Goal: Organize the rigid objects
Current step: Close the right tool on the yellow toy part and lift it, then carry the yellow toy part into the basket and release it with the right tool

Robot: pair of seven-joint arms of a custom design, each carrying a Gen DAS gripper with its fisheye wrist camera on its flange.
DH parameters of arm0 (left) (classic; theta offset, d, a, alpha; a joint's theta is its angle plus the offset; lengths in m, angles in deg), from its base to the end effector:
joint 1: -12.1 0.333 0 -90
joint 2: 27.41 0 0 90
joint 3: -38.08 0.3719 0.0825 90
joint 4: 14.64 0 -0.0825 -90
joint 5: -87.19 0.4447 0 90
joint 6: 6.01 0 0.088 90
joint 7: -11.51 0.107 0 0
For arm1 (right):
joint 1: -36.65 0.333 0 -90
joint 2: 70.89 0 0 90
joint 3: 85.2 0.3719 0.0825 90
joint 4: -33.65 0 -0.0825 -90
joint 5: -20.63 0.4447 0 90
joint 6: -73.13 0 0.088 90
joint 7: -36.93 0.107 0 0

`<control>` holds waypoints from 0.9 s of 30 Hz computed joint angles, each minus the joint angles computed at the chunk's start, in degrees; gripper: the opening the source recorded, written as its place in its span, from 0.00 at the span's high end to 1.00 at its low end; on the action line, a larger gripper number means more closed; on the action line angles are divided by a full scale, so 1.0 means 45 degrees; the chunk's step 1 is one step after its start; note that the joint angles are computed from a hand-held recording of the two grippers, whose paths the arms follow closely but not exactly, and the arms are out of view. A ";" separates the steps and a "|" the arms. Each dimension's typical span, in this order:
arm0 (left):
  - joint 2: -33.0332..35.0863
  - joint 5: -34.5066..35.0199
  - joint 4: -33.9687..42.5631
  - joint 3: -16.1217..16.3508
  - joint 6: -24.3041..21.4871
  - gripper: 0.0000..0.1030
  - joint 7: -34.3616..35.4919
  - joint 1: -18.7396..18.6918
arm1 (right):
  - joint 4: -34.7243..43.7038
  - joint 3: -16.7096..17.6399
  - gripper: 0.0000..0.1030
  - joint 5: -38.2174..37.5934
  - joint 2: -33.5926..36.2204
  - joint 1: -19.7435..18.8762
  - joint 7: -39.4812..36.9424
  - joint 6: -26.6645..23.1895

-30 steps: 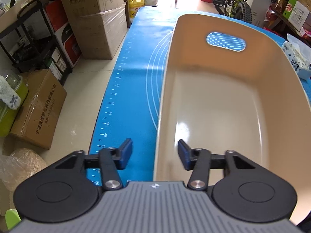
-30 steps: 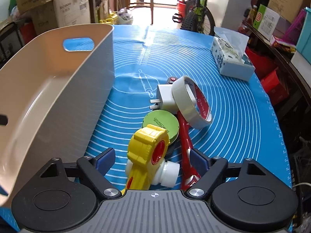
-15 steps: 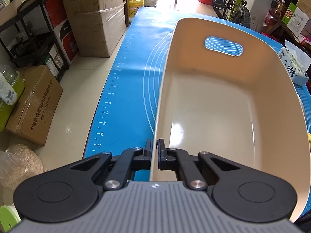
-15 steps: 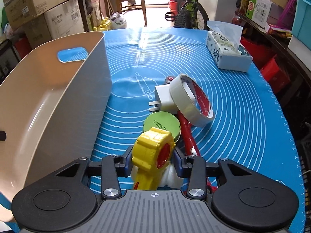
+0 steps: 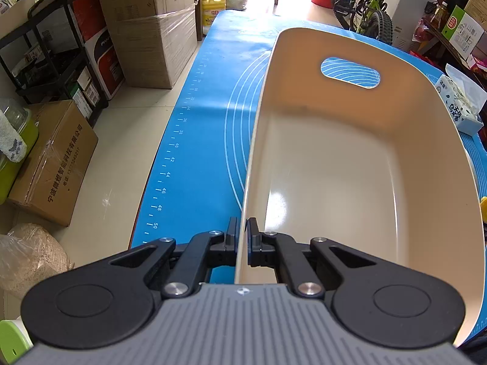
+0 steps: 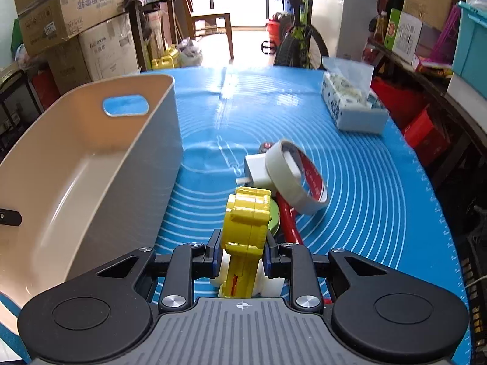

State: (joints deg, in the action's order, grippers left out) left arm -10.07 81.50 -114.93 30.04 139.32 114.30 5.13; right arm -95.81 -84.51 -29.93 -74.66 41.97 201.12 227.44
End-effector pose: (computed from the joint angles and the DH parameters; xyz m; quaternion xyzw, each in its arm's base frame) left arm 0.7265 -0.1825 0.4783 -0.5352 0.8080 -0.2122 0.1255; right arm 0.5828 0.0870 0.4555 -0.4871 0.7983 -0.2929 0.1991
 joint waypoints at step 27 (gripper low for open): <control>-0.0041 -0.0190 -0.0115 -0.0035 0.0047 0.94 0.0156 0.0021 | 0.4326 -0.0098 0.68 -0.3183 0.1909 0.0585 0.1493 0.1691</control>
